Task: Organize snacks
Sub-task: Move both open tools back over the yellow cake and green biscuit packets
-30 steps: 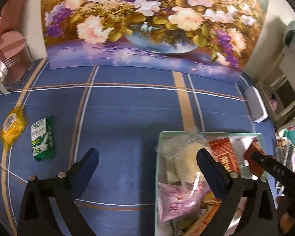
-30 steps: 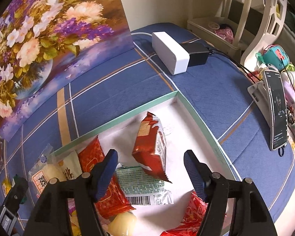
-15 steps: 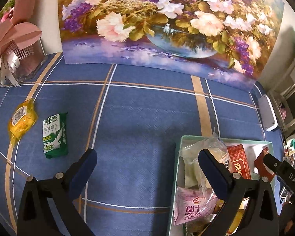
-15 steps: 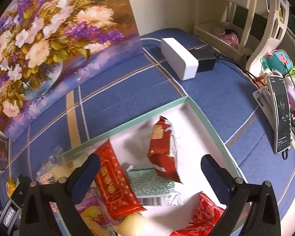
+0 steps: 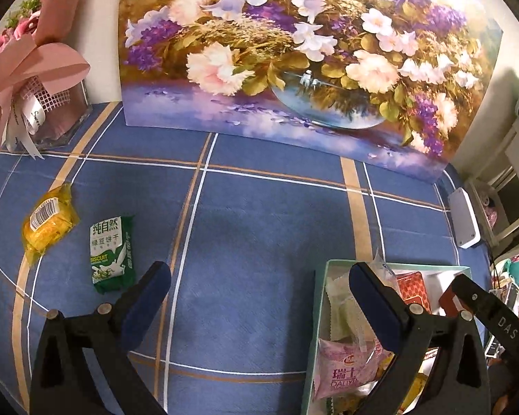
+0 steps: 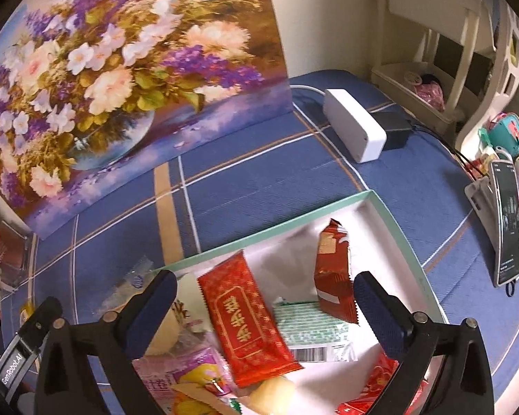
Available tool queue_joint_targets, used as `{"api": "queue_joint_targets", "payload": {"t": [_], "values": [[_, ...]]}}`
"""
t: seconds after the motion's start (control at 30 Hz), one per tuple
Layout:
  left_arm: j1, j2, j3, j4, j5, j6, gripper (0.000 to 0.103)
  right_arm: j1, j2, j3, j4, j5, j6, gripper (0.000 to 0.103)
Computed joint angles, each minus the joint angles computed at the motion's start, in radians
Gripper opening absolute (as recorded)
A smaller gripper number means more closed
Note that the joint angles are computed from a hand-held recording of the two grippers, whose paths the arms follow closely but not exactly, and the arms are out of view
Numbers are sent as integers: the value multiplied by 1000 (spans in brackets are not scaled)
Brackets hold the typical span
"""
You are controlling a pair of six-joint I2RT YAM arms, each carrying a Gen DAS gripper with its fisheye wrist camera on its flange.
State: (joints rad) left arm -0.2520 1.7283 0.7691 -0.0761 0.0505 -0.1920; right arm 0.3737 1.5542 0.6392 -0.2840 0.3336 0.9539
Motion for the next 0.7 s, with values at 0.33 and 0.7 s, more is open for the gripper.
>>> {"api": "queue_joint_targets", "payload": {"t": [0.33, 0.7], "values": [[200, -38, 35, -67, 102, 99, 102, 104, 45, 121, -38, 15, -2, 103], [553, 18, 134, -155, 157, 228, 102, 238, 140, 311, -77, 45, -17, 103]]}}
